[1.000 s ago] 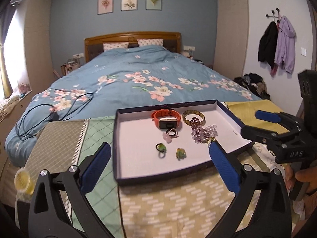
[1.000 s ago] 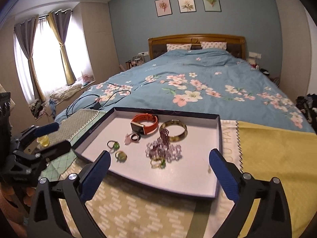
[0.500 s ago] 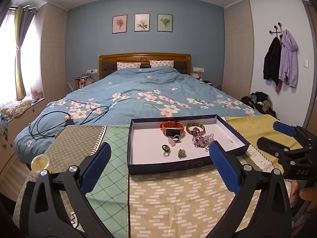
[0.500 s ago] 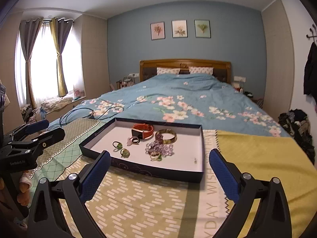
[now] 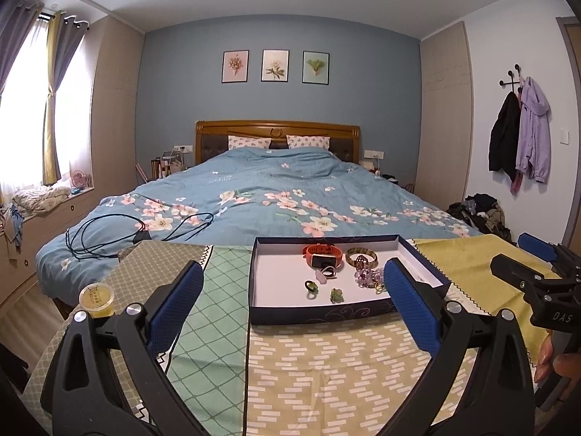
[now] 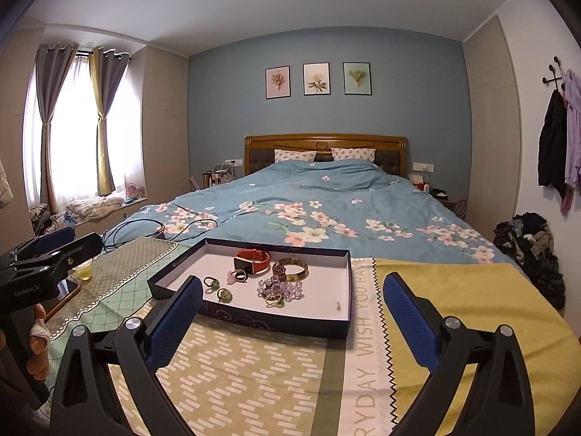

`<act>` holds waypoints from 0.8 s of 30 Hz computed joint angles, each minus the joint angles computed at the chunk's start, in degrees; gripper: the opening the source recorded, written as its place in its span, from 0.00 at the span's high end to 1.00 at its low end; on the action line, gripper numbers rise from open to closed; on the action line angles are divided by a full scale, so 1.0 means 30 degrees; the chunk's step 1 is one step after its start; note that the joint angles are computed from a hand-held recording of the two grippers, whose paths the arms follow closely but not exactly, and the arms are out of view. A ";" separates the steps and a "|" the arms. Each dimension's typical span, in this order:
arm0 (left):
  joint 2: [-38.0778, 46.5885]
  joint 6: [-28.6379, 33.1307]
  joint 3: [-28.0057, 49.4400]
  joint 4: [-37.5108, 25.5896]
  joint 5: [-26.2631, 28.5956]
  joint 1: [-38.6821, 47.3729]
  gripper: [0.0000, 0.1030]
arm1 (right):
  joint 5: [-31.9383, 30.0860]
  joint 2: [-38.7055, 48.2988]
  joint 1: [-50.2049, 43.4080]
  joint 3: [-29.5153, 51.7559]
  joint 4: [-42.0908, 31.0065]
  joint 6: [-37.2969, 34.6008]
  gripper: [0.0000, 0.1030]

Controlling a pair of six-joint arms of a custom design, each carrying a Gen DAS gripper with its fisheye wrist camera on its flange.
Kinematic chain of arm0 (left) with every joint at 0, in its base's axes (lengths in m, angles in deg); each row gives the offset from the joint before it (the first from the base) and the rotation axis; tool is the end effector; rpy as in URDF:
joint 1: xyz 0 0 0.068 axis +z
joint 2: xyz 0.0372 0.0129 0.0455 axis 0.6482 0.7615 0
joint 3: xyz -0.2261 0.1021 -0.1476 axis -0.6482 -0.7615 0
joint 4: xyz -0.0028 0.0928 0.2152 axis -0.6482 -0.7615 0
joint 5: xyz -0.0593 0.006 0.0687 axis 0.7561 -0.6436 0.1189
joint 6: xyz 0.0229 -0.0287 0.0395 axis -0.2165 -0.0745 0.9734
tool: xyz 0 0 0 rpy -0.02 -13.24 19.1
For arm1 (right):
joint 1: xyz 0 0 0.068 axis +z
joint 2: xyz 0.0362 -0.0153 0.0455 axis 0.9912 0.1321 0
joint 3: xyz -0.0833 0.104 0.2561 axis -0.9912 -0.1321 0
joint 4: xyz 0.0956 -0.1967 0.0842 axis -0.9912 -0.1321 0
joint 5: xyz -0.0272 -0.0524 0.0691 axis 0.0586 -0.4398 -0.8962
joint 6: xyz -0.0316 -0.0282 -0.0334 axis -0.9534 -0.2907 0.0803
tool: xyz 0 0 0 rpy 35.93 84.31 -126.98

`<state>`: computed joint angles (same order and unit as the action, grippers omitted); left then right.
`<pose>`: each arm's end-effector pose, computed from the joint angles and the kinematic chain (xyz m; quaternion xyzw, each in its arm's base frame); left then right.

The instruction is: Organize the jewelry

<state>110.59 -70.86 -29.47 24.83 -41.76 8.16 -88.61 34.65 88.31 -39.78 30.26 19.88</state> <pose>0.2219 -0.1185 0.2305 -0.0136 0.7974 -0.0159 0.6030 0.3102 0.0377 0.1782 -0.1069 0.7999 0.0799 0.5852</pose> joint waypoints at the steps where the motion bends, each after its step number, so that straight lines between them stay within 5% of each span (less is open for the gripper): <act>1: -0.0171 0.0000 -0.0117 0.0003 -0.0226 -0.0159 0.05 | 0.0015 -0.0074 0.0034 -0.0138 0.0162 0.0028 0.07; 24: -0.1702 -0.0280 -0.0578 -0.0525 -0.1602 -0.1419 0.05 | 0.0493 -0.0859 0.0244 -0.1352 0.1241 0.0306 0.07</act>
<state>105.49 -71.70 -31.20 23.25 -46.57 3.91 -87.13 32.07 89.05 -43.84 33.98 20.80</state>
